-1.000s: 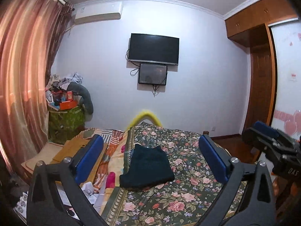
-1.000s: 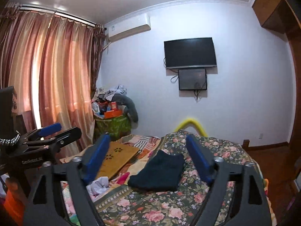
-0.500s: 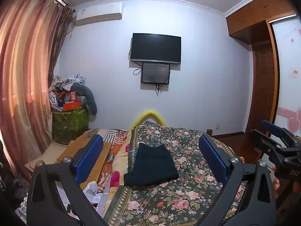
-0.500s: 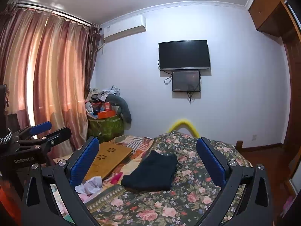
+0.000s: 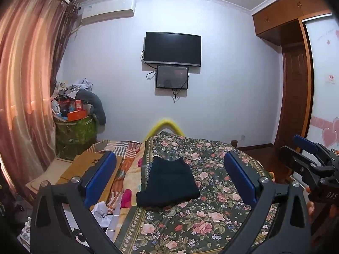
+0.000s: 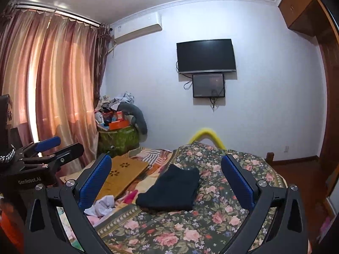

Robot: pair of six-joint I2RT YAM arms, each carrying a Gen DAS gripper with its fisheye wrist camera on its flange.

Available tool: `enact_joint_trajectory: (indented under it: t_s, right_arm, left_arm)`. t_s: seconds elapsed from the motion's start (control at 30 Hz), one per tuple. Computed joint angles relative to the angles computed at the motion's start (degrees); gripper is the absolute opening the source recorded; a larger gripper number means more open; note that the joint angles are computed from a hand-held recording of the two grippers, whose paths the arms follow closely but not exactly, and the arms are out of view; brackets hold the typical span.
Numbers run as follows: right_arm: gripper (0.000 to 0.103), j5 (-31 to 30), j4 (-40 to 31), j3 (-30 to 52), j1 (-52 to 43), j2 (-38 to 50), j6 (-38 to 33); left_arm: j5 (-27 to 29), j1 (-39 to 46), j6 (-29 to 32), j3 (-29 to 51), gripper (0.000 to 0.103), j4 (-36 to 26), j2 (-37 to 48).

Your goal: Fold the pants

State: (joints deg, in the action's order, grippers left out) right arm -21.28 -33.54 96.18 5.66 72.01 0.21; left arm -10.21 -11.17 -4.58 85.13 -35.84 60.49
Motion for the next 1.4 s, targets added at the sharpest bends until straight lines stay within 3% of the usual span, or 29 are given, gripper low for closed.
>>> enact_joint_trajectory:
  t_s: [1.4]
  right_arm:
    - [0.103, -1.2, -2.5, 1.8, -1.9, 1.6, 0.3]
  left_arm:
    - [1.8, 0.5, 0.9, -0.1, 0.103, 1.0, 2.7]
